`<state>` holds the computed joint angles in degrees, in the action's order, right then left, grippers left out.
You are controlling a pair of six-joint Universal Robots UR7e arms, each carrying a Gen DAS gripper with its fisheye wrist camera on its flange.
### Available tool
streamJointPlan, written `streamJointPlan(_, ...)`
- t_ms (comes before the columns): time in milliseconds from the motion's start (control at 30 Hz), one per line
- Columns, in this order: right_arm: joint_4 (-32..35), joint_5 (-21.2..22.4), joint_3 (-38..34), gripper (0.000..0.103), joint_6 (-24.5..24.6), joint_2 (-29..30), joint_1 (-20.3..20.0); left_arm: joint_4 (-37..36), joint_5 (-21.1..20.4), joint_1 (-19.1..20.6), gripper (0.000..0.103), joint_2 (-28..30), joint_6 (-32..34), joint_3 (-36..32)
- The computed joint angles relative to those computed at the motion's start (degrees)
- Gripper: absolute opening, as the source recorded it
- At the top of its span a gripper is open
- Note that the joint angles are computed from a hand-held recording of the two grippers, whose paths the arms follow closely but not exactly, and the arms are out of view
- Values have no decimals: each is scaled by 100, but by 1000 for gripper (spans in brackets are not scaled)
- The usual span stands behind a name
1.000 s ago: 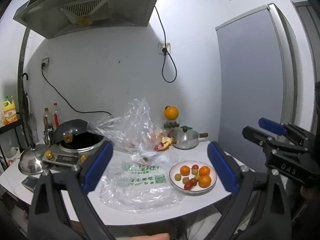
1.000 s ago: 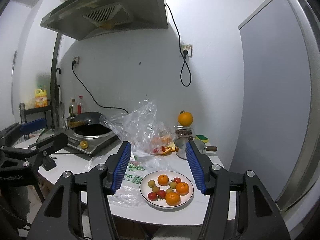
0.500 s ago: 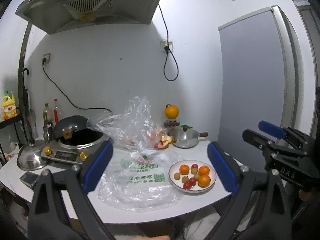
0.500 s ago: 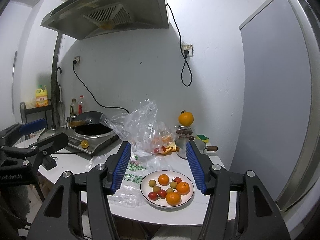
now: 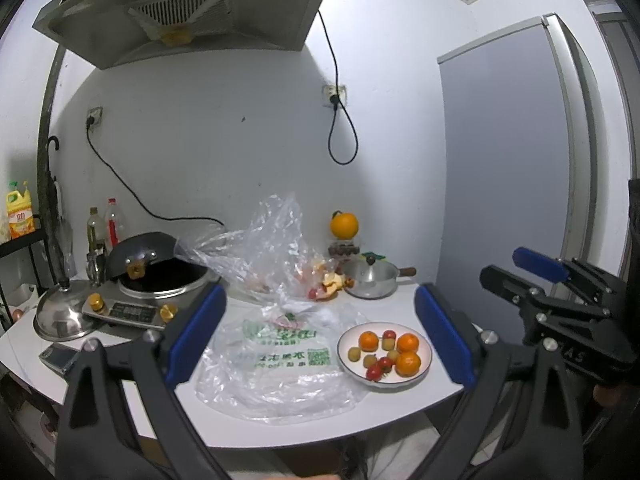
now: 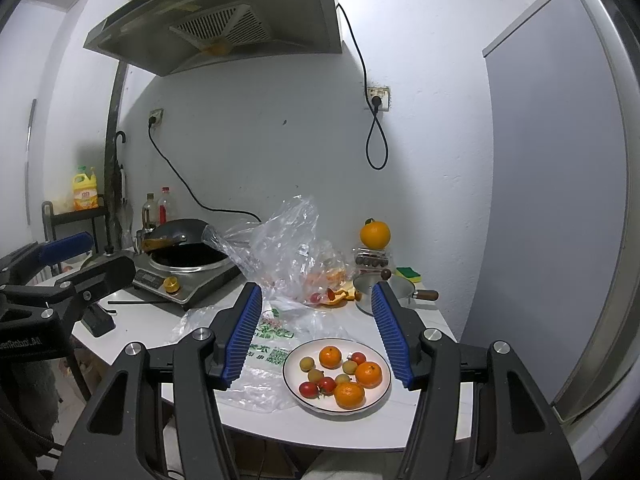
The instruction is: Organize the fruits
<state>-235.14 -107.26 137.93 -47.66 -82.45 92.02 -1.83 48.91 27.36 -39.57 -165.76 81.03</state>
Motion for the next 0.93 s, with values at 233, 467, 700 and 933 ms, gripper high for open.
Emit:
streamJointPlan(233,3,-1,-1,60,-1,0,0,-86,-25,-8,96,-3,19,28)
streamJointPlan(467,-23,53,12,60,12,19,-59,-86,-3,-6,96,-14,34,43)
streamJointPlan(700,-10,50,15,60,11,19,-58,-85,-28,-10,96,-25,-23,60)
streamJointPlan(933,-38,95,52,60,-5,48,-116,-413,116,35,96,-170,-119,277)
